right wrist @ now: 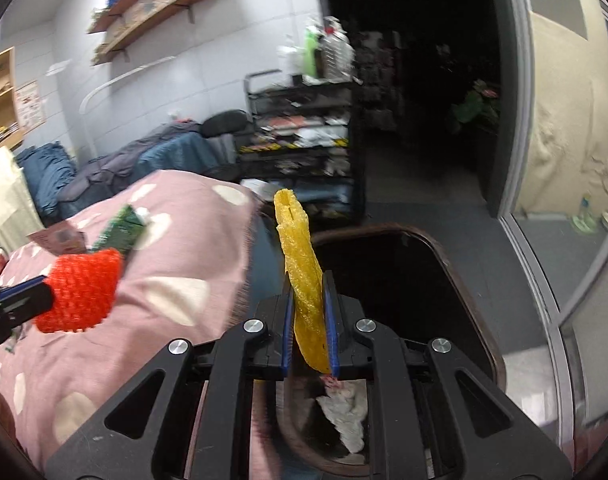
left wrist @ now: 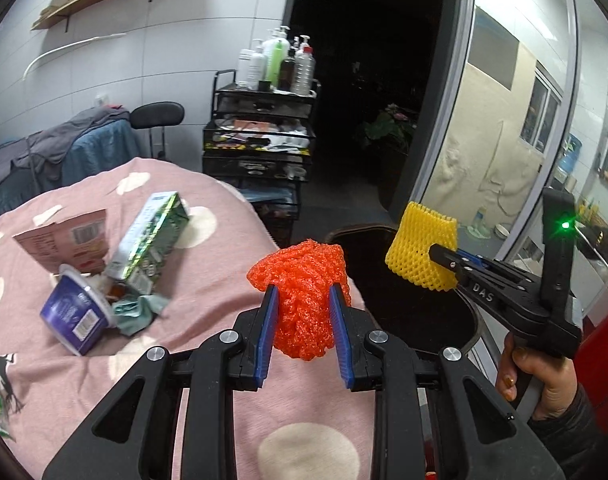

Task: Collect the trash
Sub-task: 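Carry the yellow net to the bin and open the right tool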

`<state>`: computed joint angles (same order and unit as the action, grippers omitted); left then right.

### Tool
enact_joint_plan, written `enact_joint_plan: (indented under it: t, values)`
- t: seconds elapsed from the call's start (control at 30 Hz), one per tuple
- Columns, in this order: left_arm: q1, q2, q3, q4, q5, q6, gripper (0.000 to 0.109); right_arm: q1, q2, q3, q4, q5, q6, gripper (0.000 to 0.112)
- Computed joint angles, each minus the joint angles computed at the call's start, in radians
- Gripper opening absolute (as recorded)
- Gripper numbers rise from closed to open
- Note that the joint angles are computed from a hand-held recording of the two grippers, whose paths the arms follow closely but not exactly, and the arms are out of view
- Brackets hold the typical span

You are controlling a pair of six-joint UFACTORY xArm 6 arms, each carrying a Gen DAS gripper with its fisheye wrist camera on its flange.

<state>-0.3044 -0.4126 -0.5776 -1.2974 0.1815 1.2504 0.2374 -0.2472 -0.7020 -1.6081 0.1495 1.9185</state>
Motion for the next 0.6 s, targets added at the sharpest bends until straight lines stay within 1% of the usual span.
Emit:
enact_joint_plan:
  t: [0.17, 0.3, 0.43, 0.5, 0.53, 0.57, 0.6]
  values:
    - [-0.047, 0.037, -0.009, 0.027, -0.019, -0.021, 0.026, -0.055, 0.038, 0.029, 0.072, -0.017, -0.033, 0.015]
    - [-0.068, 0.062, -0.014, 0.069, -0.018, -0.064, 0.026, -0.085, 0.096, 0.031, 0.176, -0.028, -0.111, 0.015]
    - [-0.089, 0.075, -0.010, 0.112, -0.026, -0.109, 0.026, -0.103, 0.151, 0.027, 0.223, -0.041, -0.128, 0.015]
    - [-0.101, 0.080, -0.007, 0.124, -0.031, -0.121, 0.026, -0.114, 0.170, 0.028, 0.224, -0.050, -0.117, 0.018]
    - [-0.107, 0.084, -0.009, 0.132, -0.032, -0.128, 0.026, -0.122, 0.182, 0.028, 0.225, -0.058, -0.111, 0.022]
    - [-0.111, 0.087, -0.009, 0.135, -0.033, -0.130, 0.026, -0.129, 0.187, 0.029, 0.208, -0.065, -0.090, 0.037]
    - [-0.116, 0.089, -0.009, 0.141, -0.035, -0.134, 0.027, -0.133, 0.189, 0.032, 0.202, -0.064, -0.076, 0.048]
